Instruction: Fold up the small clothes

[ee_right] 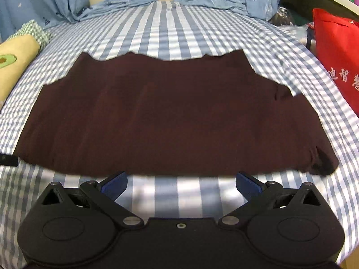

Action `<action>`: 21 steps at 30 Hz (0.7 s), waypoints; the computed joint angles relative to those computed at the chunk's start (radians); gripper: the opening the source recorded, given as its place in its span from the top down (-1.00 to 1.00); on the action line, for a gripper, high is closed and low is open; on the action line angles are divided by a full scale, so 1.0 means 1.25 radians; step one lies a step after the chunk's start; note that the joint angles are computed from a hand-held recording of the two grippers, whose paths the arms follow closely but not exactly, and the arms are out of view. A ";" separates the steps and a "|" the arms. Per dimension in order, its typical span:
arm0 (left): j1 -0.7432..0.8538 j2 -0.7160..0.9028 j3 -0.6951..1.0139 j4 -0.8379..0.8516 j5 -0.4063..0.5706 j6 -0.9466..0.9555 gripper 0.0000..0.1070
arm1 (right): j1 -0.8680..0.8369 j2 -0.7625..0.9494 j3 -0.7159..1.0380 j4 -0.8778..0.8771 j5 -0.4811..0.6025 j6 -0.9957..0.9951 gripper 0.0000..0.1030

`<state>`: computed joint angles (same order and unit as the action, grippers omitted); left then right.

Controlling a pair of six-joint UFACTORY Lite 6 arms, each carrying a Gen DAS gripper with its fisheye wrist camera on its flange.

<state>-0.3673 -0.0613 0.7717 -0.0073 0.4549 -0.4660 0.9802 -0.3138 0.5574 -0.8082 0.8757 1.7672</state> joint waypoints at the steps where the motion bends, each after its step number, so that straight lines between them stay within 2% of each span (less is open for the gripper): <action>1: 0.009 0.001 -0.010 -0.044 -0.014 0.039 -0.91 | 0.038 0.004 0.006 0.016 0.032 0.014 -0.99; 6: 0.048 -0.046 -0.077 -0.369 -0.071 0.312 -0.91 | 0.142 -0.003 0.027 0.072 0.142 0.063 -0.99; 9: 0.045 -0.036 -0.068 -0.423 -0.067 0.362 -0.91 | 0.164 -0.004 0.037 0.068 0.185 0.093 -0.99; 12: 0.050 0.003 -0.036 -0.472 -0.050 0.416 -0.91 | 0.131 0.009 0.054 0.052 0.193 0.090 -0.99; 16: 0.059 0.029 -0.017 -0.508 -0.038 0.474 -0.91 | 0.068 0.015 0.066 0.042 0.164 0.092 -0.99; 21: 0.055 0.019 -0.033 -0.497 -0.045 0.463 -0.91 | 0.031 0.024 0.067 0.050 0.149 0.106 -0.99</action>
<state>-0.2986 -0.0371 0.7305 -0.6286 0.3981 0.1125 1.0186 -0.2837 0.6416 -0.7458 1.0618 1.8996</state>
